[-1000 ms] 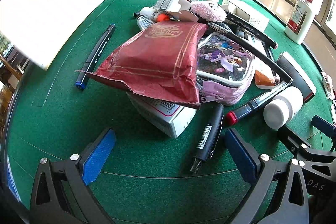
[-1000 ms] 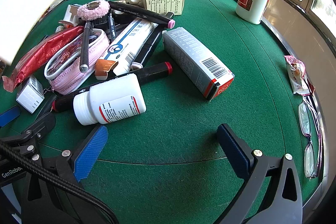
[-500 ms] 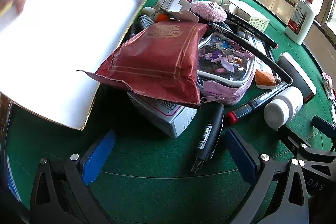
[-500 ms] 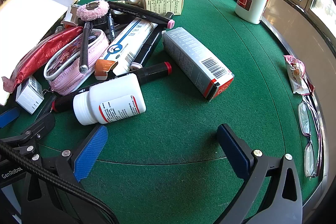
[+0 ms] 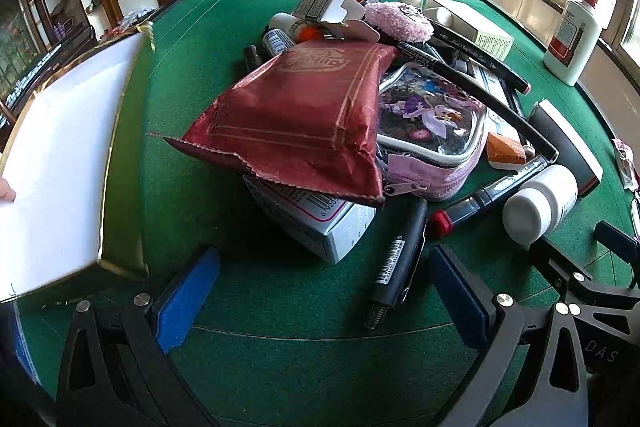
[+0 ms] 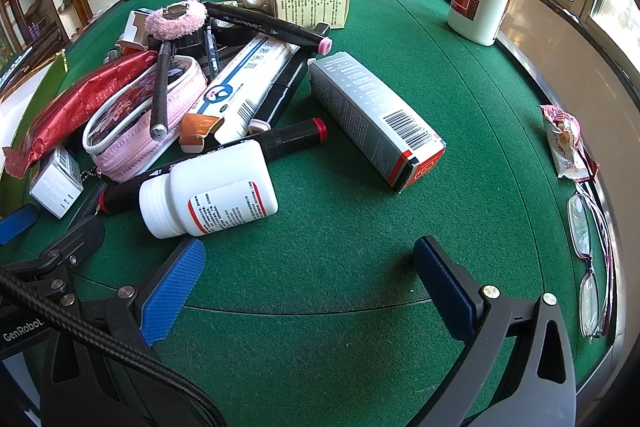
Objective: Organize objects
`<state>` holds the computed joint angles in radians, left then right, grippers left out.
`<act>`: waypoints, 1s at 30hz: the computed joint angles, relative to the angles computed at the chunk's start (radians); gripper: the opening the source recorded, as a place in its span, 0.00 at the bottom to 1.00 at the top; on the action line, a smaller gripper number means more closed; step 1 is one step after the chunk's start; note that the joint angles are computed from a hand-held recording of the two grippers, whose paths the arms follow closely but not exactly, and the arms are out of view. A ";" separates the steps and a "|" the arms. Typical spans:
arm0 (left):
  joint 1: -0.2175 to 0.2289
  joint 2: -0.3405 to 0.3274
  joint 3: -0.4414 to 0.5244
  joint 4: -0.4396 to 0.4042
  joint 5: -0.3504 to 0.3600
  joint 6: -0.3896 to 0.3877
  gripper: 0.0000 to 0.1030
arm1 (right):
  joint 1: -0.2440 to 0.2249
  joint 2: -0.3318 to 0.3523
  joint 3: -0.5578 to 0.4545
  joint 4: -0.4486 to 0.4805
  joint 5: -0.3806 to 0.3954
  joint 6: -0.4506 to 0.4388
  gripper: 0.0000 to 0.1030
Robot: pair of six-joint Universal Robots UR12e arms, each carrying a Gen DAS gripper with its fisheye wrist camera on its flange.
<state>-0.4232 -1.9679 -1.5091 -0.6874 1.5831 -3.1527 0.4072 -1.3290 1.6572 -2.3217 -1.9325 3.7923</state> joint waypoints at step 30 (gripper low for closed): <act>0.001 0.002 0.001 -0.005 0.001 0.000 0.99 | -0.062 -0.087 0.051 0.099 0.228 -0.254 1.00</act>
